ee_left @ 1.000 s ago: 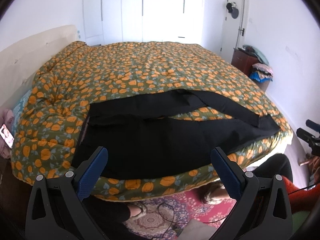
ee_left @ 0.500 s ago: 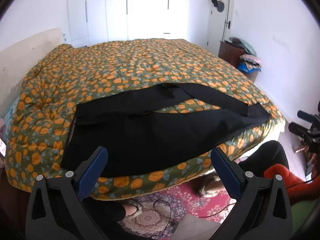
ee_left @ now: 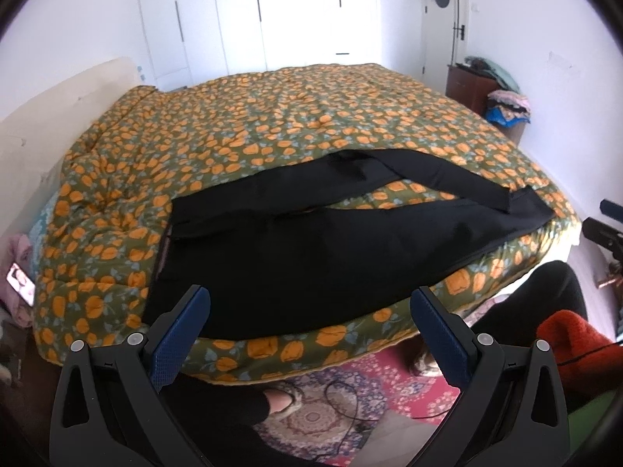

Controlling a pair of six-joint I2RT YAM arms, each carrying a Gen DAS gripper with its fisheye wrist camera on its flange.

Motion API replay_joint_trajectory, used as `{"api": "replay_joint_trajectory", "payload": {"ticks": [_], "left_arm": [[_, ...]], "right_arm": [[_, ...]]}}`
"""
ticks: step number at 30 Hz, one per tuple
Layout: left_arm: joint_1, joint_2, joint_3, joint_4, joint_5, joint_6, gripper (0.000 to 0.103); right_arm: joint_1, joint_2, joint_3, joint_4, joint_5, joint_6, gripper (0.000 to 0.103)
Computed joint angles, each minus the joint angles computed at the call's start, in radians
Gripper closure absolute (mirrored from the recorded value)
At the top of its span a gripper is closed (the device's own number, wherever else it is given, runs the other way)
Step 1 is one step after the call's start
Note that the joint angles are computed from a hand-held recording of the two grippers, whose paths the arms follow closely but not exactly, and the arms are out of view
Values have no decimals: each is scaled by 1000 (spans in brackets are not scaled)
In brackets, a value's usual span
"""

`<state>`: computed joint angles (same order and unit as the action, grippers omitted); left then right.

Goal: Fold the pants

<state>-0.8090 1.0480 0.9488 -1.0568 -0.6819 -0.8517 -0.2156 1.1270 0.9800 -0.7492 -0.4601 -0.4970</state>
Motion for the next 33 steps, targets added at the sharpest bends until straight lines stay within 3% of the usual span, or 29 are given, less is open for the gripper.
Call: {"api": "replay_joint_trajectory", "payload": {"ticks": [7, 17, 20, 24, 29, 33], "left_arm": [[110, 43, 37, 2, -19, 126, 0], [81, 91, 85, -72, -69, 3, 0], [68, 118, 92, -86, -61, -35, 0], [78, 155, 102, -97, -34, -51, 0], [76, 232, 144, -137, -75, -54, 0], [72, 327, 202, -190, -149, -43, 0]], "right_arm": [[75, -22, -20, 58, -20, -34, 0], [73, 115, 52, 79, -68, -169, 0], [90, 130, 52, 113, 3, -152, 0], [170, 199, 93, 107, 191, -65, 0], [213, 212, 92, 126, 262, 21, 0], [222, 197, 81, 125, 268, 3, 0]]}}
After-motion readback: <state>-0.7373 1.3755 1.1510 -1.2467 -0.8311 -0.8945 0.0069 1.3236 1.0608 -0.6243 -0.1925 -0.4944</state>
